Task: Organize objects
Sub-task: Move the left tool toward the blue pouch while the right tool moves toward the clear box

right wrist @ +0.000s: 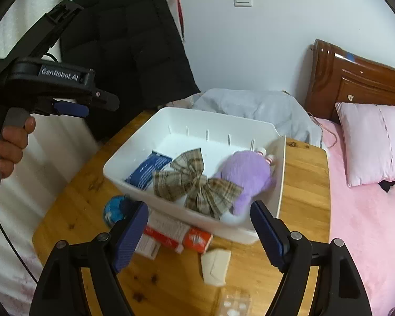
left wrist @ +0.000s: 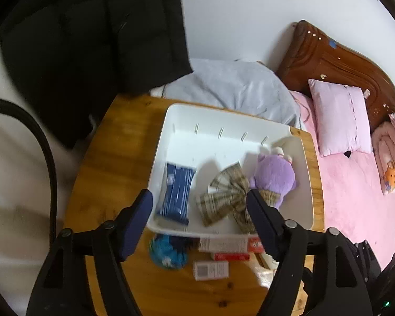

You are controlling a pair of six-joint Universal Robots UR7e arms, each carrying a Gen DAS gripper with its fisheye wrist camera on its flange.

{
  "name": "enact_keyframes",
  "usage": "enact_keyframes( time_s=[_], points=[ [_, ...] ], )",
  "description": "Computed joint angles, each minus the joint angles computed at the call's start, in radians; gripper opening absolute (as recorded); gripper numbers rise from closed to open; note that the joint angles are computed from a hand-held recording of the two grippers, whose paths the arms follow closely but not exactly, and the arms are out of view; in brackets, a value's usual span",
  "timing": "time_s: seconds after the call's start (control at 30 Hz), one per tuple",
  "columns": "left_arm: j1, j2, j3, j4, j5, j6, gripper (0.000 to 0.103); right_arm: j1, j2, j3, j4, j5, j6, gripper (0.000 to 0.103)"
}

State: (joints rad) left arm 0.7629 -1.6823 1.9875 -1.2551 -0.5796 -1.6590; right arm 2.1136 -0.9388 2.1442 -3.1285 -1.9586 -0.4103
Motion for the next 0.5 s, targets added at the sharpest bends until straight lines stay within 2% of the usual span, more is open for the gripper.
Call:
enact_keyframes(
  time_s=[0.13,0.23,0.37,0.5],
  points=[
    [-0.019,-0.002,0.01,-0.002,-0.077,-0.094,0.078,-0.005,-0.047,0.034,0.061,-0.006,-0.036,0.081],
    [-0.028,-0.007,0.026,-0.012,-0.129,-0.164,0.078,-0.016,-0.086,0.061,0.116,0.002,-0.027,0.081],
    [-0.037,-0.012,0.055,-0.02,-0.186,-0.259,0.078,-0.042,-0.132,0.094,0.197,0.014,0.028,0.081],
    [-0.028,-0.037,0.108,-0.111,-0.242,-0.3,0.078,-0.081,-0.166,0.111,0.286,0.042,0.133,0.081]
  ],
)
